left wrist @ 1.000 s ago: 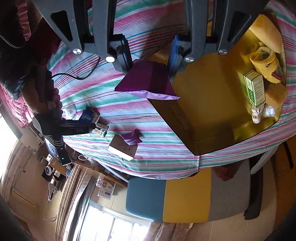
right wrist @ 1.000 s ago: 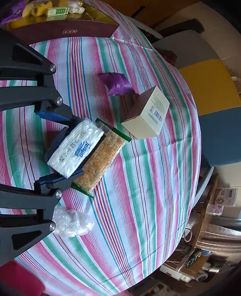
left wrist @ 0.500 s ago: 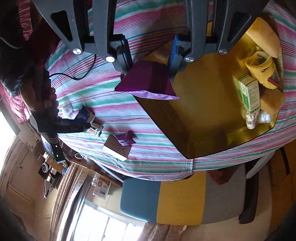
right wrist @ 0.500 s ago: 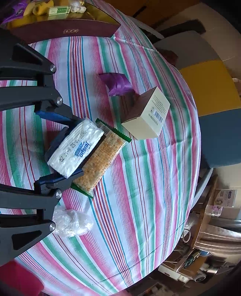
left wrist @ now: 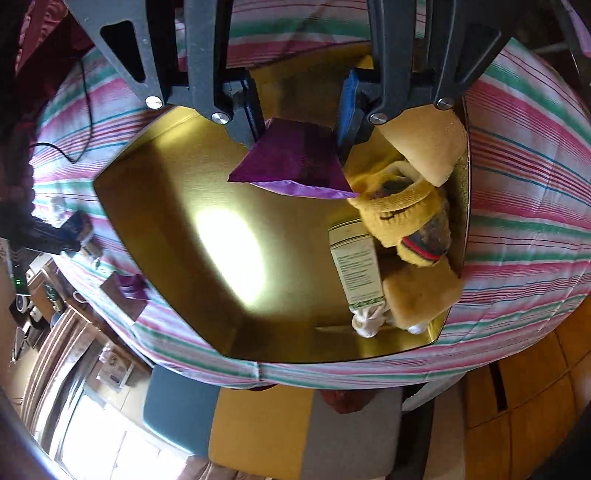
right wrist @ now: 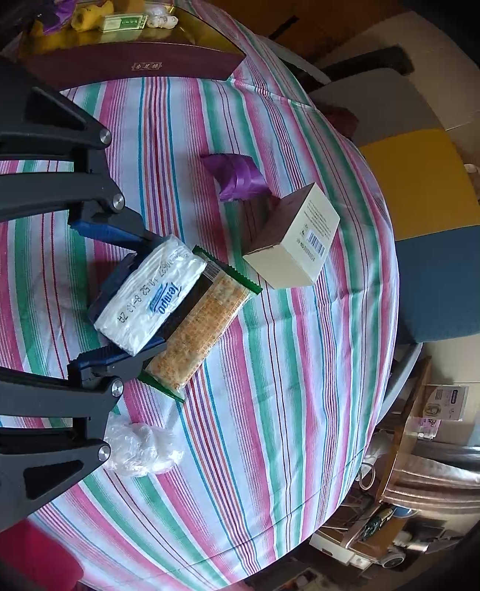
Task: Organize objects
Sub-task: 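Lower the purple packet into the gold tray and open the left tool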
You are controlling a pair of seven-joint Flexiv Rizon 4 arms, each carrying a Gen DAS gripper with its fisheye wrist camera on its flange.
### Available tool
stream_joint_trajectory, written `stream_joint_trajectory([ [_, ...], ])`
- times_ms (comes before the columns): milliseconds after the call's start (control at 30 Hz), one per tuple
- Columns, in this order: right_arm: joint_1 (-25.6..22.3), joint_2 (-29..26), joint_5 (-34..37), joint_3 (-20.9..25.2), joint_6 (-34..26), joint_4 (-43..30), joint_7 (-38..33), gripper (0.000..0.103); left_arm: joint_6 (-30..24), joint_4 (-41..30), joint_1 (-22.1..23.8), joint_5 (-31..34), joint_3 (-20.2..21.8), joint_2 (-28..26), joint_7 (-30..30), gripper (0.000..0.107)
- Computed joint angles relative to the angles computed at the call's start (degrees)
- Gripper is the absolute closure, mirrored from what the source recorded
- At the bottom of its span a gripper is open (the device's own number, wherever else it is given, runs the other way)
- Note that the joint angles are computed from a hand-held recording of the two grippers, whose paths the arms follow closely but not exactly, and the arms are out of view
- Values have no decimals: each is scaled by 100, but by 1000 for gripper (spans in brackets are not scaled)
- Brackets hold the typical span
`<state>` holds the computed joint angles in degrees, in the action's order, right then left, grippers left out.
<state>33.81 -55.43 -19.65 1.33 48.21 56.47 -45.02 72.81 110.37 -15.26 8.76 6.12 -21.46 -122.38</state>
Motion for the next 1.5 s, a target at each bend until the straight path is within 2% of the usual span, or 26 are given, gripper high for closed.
stream_joint_trajectory([
  [200, 7, 11, 2, -10, -35, 7, 24, 56, -136, -118, -120, 197, 77, -36, -106, 67],
  [467, 6, -13, -5, -12, -77, -36, 23, 56, -216, -150, -153, 392, 114, 24, -309, 66],
  [567, 11, -19, -4, -15, -96, -55, 42, 56, -156, -272, -380, 846, 366, 73, -720, 66],
  [667, 15, -33, -9, -11, -123, -83, 20, 55, -96, -446, -379, 1106, 353, 70, -769, 66],
  [767, 21, -12, -12, -21, -104, -44, 32, 55, -131, -658, -246, 1069, 198, -96, -489, 66],
  [833, 17, -6, -10, -19, -102, -36, 35, 55, -383, -837, -197, 956, 130, -269, -290, 66],
  [967, 7, -1, -3, -8, -100, -33, 31, 55, -507, -801, -143, 719, 72, -384, -127, 68],
  [1033, 5, -6, 0, -3, -109, -47, 23, 55, -508, -713, -169, 712, 94, -356, -86, 72],
  [1133, 11, -8, -5, -3, -110, -52, 4, 55, -587, -640, -275, 854, 222, -285, -194, 73],
  [1500, 17, -9, -5, -11, -95, -46, 3, 55, -230, -344, -278, 1058, 230, 20, -547, 71],
])
